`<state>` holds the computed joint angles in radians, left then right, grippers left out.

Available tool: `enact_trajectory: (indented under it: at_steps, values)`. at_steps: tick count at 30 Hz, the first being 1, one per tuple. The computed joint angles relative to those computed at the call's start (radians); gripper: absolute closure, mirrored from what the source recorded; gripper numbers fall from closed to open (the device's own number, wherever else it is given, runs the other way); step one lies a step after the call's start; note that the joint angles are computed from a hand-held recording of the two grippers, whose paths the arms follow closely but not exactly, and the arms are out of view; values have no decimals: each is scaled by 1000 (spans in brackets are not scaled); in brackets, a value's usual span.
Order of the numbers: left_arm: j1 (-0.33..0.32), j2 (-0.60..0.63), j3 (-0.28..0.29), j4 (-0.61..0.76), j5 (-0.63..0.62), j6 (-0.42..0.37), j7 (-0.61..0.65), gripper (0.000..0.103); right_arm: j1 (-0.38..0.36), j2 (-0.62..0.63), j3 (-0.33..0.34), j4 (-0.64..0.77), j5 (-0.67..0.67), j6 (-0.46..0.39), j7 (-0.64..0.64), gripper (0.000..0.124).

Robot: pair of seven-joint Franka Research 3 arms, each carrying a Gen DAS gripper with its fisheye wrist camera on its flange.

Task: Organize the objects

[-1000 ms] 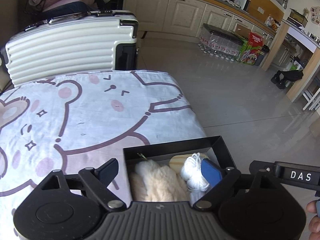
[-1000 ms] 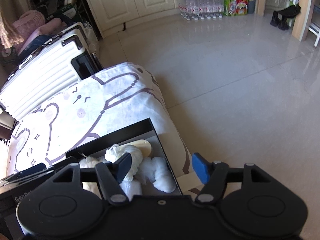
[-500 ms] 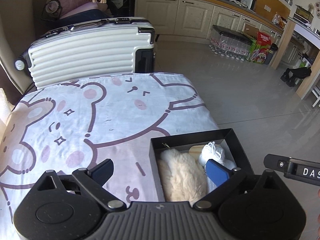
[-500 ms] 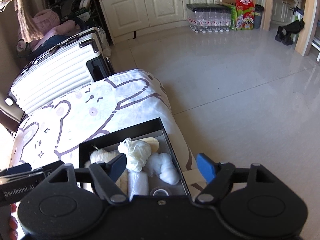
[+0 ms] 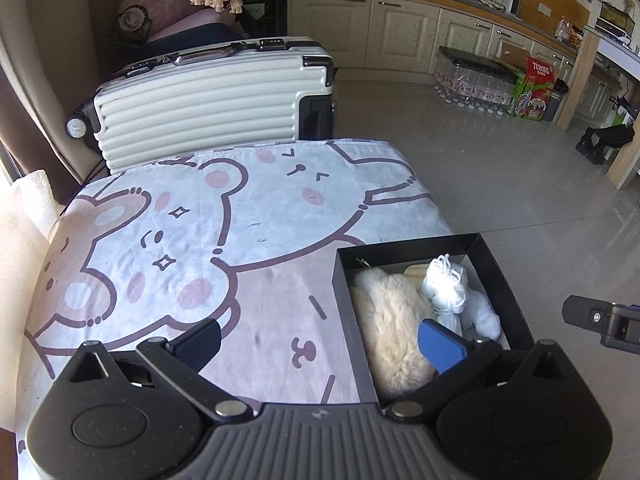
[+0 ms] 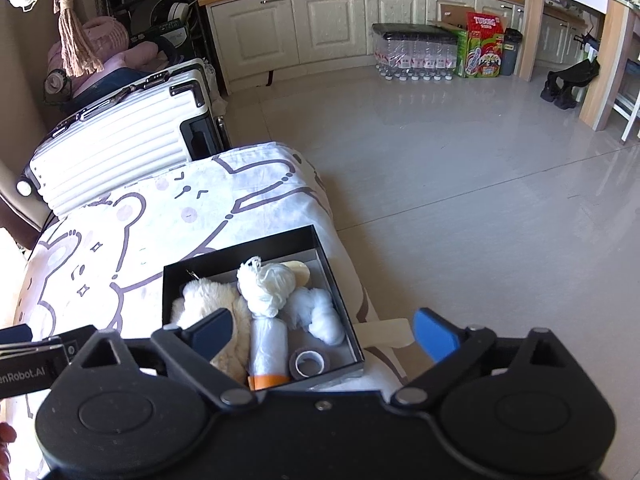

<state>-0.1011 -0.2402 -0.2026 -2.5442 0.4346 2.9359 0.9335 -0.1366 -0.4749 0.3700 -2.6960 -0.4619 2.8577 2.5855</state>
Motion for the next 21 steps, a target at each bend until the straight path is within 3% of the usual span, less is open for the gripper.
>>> enact_trajectory:
  at_steps: [21]
  values:
    - [-1, -96, 17, -57, -27, -35, 36, 0, 36, -57, 22, -10, 6, -61, -48, 21]
